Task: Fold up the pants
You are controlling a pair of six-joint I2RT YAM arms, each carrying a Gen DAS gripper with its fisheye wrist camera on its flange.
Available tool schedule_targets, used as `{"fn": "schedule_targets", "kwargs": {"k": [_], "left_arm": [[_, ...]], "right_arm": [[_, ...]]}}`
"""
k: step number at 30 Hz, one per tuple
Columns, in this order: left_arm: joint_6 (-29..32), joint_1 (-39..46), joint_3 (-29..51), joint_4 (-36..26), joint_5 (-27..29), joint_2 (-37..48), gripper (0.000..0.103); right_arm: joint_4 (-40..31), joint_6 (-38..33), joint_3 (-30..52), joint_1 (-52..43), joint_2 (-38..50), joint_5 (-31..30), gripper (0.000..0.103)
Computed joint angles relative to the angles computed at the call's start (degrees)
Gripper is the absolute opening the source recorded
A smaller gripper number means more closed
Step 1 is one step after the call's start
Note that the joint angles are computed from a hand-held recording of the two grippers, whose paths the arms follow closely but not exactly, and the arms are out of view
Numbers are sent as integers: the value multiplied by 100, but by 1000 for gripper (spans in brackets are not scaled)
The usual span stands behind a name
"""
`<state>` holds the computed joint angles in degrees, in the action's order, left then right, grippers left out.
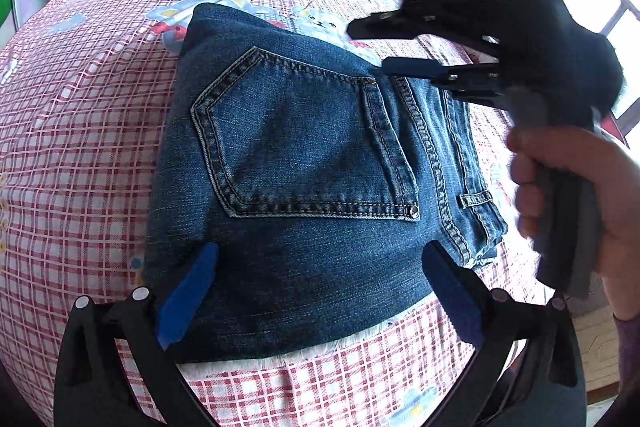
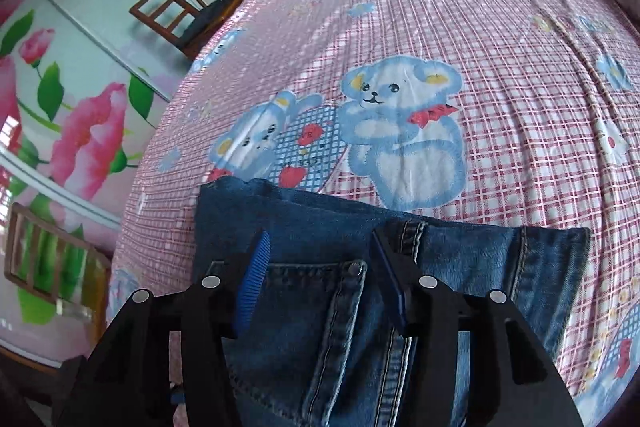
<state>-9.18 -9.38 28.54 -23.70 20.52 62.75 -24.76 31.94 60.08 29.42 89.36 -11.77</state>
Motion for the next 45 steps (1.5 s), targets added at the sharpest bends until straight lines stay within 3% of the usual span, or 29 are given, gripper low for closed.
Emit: {"fn": "schedule_targets", "kwargs": {"k": [7, 14, 19, 22, 26, 30, 34, 36, 37, 39, 41, 43, 44, 45], "left_arm": [[301, 519, 110, -62, 365, 152, 101], [476, 815, -27, 90, 565, 243, 100], [321, 662, -78, -77, 483, -51, 101], [230, 634, -103, -90, 448, -128, 101], [231, 538, -36, -551, 147, -555, 100], [477, 692, -184, -992, -571, -1360, 100], [793, 1084, -317, -889, -616, -974, 100], [998, 1401, -506, -682, -194, -861, 98], [1077, 1370, -587, -639, -226, -994, 96], [1239, 1228, -550, -769, -197, -1050, 73], [1214, 1195, -461, -918, -222, -1073, 71], [1363, 1383, -414, -1064, -111, -1055, 76], [1349, 1460, -391, -1196, -240, -1097, 92], [1275, 1477, -397, -1364, -558, -1261, 101]], "right_arm": [[-462, 317, -1462, 206, -2321, -233, 55], [-883, 813, -2532, 245, -3811, -244, 55], [-738, 761, -3202, -191, -4137, -337, 60], [-962, 896, -2976, 276, -4072, 27, 74], [-725, 865, -3148, 307, -4031, 40, 74], [-619, 819, -3282, 128, -4145, -177, 74], [-661, 829, -3172, 314, -4020, 30, 74], [-622, 872, -3170, 331, -3991, 35, 74], [-629, 864, -3209, 335, -4042, 30, 74], [-597, 827, -3229, 299, -4036, -11, 74], [-612, 887, -3221, 337, -4051, 29, 74], [-624, 940, -3199, 364, -4039, 57, 74], [-604, 975, -3221, 347, -4064, 46, 74], [-576, 1019, -3273, 316, -4138, 25, 74]]}}
